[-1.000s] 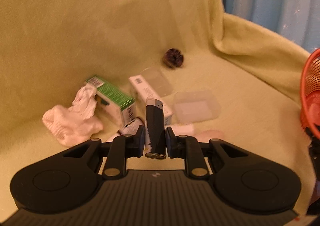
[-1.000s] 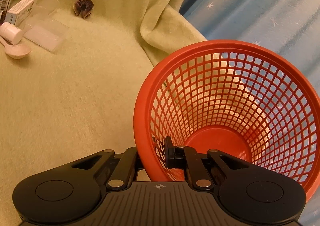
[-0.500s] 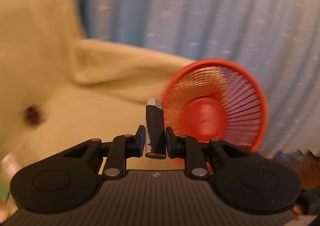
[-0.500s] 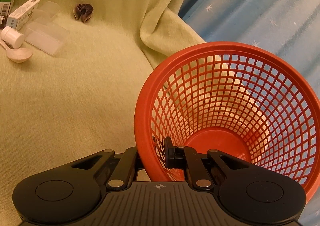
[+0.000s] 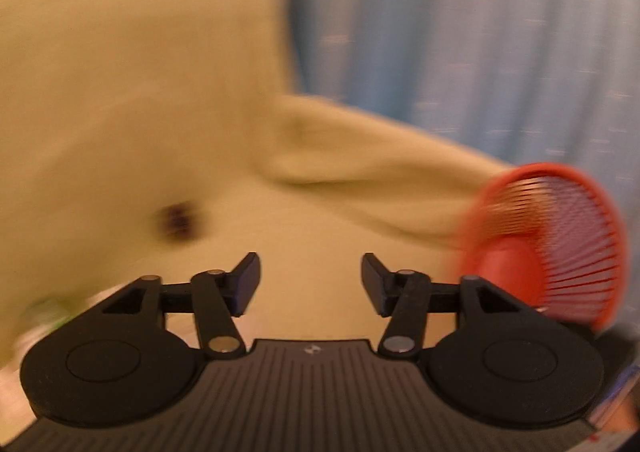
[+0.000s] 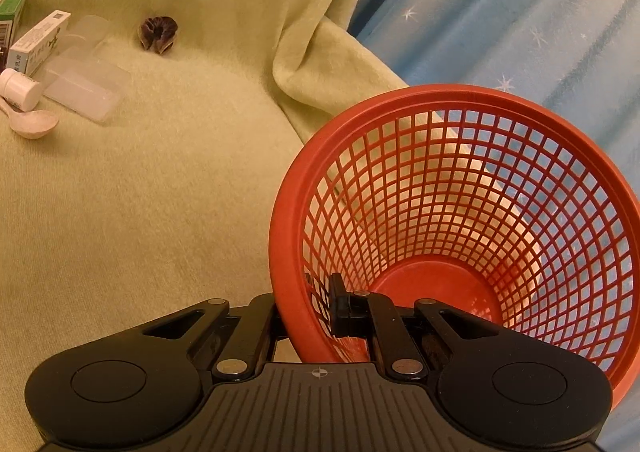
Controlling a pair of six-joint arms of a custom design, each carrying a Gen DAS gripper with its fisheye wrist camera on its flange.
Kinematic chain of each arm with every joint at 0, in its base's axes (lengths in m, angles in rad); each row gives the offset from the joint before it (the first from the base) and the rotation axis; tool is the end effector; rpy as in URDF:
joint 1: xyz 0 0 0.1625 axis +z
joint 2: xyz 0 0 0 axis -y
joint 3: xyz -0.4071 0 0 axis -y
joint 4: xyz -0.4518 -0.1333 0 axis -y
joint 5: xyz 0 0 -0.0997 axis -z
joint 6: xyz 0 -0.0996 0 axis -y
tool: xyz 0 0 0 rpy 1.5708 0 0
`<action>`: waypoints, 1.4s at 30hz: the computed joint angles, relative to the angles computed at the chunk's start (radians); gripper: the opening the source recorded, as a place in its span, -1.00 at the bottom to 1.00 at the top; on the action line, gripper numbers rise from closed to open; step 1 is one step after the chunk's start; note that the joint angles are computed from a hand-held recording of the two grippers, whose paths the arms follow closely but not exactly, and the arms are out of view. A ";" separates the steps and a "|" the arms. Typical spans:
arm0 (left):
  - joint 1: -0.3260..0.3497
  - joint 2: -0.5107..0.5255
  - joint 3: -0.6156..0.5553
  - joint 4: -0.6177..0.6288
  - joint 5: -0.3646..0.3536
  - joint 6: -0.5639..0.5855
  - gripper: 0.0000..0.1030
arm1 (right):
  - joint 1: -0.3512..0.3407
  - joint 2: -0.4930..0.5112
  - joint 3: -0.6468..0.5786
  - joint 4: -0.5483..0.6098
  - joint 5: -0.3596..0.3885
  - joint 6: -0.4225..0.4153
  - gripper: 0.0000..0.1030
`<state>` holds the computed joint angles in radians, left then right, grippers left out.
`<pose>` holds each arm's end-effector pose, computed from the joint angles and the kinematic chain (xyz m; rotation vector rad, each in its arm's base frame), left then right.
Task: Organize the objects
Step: 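Lower the left gripper to the white dropper bottle and grasp it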
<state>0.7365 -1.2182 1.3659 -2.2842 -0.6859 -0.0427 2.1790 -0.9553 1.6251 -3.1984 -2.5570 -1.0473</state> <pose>-0.3813 -0.6297 0.4783 0.6060 2.2876 -1.0885 0.4364 -0.5388 0.2643 1.0361 -1.6687 0.7373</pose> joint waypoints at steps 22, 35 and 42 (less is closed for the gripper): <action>0.104 -0.223 0.215 0.399 0.205 -0.260 -0.11 | 0.004 -0.011 0.016 0.009 -0.005 -0.001 -0.91; 0.092 -0.228 0.225 0.462 0.124 -0.353 -0.62 | 0.009 -0.018 0.025 0.017 -0.013 -0.007 -0.90; 0.057 -0.243 0.282 0.329 -0.013 -0.264 -0.57 | 0.008 -0.013 0.023 0.012 -0.008 -0.019 -0.90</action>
<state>0.7935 -1.4609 1.6479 -1.9553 -0.6994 -0.3065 2.1868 -0.9680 1.6477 -3.1859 -2.5655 -1.0665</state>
